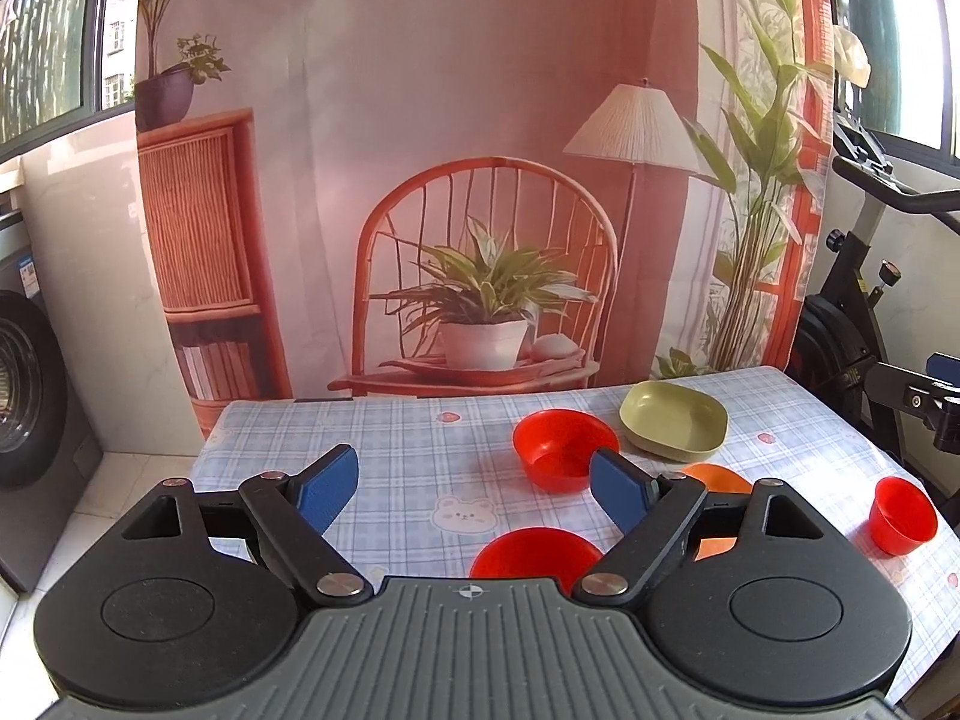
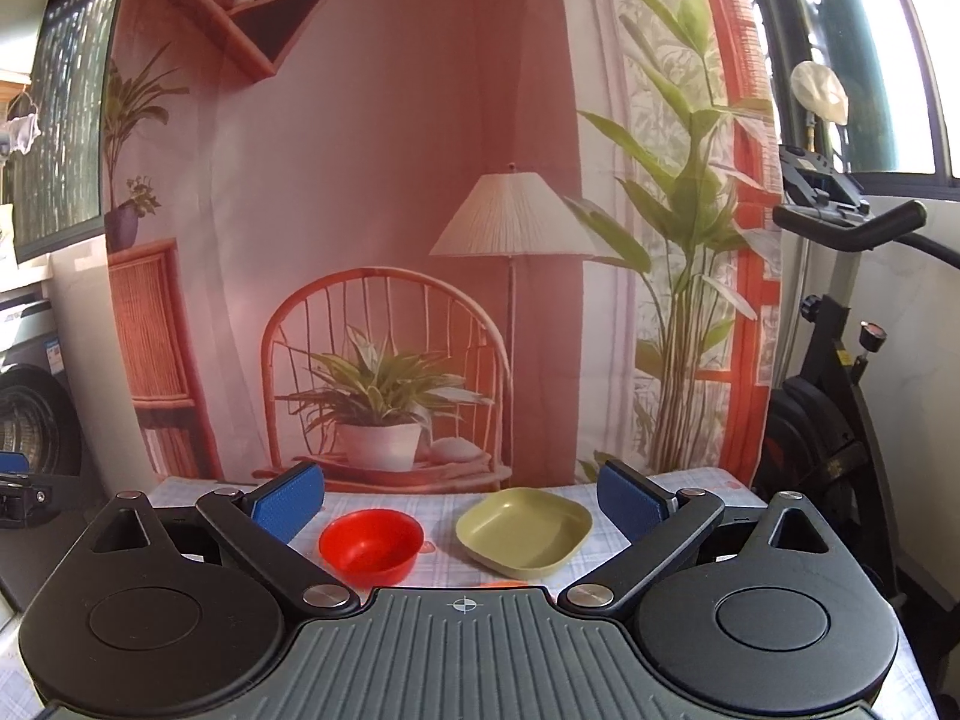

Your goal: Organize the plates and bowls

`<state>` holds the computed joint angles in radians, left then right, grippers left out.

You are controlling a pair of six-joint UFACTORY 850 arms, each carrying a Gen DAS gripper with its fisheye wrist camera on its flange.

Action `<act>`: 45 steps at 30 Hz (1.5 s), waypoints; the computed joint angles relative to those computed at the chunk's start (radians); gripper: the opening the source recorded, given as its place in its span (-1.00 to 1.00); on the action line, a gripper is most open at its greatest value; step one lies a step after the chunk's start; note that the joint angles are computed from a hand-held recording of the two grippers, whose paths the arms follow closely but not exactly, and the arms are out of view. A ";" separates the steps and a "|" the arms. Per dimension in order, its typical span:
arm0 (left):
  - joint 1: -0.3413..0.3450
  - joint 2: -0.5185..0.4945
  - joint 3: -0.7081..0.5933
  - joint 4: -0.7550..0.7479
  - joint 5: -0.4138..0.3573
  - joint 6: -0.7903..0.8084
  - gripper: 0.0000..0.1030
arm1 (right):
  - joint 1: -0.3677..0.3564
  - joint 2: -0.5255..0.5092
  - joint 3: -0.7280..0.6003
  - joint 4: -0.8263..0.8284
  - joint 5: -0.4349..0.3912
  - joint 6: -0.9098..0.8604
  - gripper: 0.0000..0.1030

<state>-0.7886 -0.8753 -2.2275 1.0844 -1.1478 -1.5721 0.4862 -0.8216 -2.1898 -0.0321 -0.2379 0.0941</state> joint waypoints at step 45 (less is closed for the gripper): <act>0.064 -0.307 -0.276 -0.552 0.096 0.241 0.27 | -0.015 -0.232 -0.141 0.310 -0.491 -0.271 -0.62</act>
<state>-0.7250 -1.1824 -2.5035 0.5325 -1.0519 -1.3314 0.4712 -1.0539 -2.3304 0.2781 -0.7294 -0.1771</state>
